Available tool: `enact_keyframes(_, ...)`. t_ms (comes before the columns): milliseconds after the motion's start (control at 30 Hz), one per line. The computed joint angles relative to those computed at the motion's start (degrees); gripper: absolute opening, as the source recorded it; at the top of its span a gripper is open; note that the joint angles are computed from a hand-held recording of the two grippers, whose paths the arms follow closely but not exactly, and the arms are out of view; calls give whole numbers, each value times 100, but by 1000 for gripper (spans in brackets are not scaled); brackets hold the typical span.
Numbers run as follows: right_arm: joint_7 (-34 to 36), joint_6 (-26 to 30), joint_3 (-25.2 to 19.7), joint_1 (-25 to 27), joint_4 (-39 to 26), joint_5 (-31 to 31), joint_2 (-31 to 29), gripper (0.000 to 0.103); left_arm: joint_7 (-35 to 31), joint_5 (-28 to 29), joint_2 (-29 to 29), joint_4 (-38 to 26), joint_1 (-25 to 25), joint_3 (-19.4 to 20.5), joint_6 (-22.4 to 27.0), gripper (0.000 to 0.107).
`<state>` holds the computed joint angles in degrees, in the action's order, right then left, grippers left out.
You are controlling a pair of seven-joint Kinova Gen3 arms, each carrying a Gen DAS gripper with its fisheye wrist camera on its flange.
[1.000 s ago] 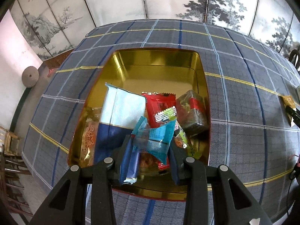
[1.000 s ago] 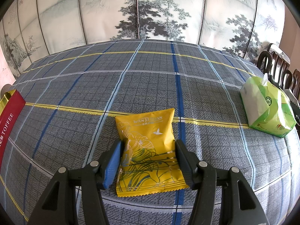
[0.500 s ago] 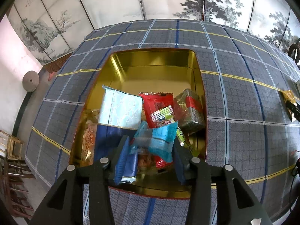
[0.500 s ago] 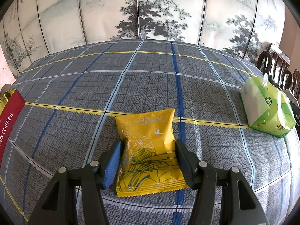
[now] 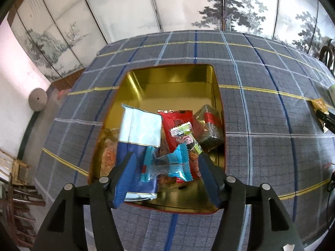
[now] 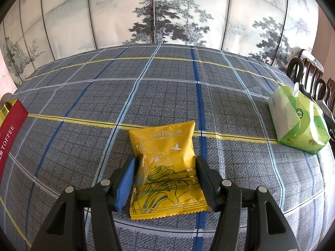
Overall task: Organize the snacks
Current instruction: 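Carry the clear-and-blue candy into the gold tin and open the left gripper, then carry the yellow foil packet into the gold tin and open the right gripper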
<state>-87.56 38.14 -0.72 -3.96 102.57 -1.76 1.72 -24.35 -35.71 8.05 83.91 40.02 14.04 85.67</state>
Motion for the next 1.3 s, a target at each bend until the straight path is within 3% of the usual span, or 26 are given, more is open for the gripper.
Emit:
enact_keyframes(133, -6, -3, 1, -2, 3, 9, -1, 58, 50, -197, 8, -43, 136, 48, 160, 62)
enact_keyframes(600, -170, 52, 0, -28, -27, 149, -12, 57, 333, -14, -350, 111, -57, 125, 123, 67)
enact_keyframes(900, -781, 401, -42, -152, -227, 595, 14, 55, 577, 141, -630, 369, -314, 269, 128, 71)
enact_keyframes(1067, -1512, 444, -144, -357, -173, 1194, -39, 55, 678, 155, -750, 498, -449, 355, 172, 73)
enact_keyframes(1300, -1918, 698, -255, -519, -250, 1383, -134, 55, 748, 185, -875, 652, -574, 443, 136, 76)
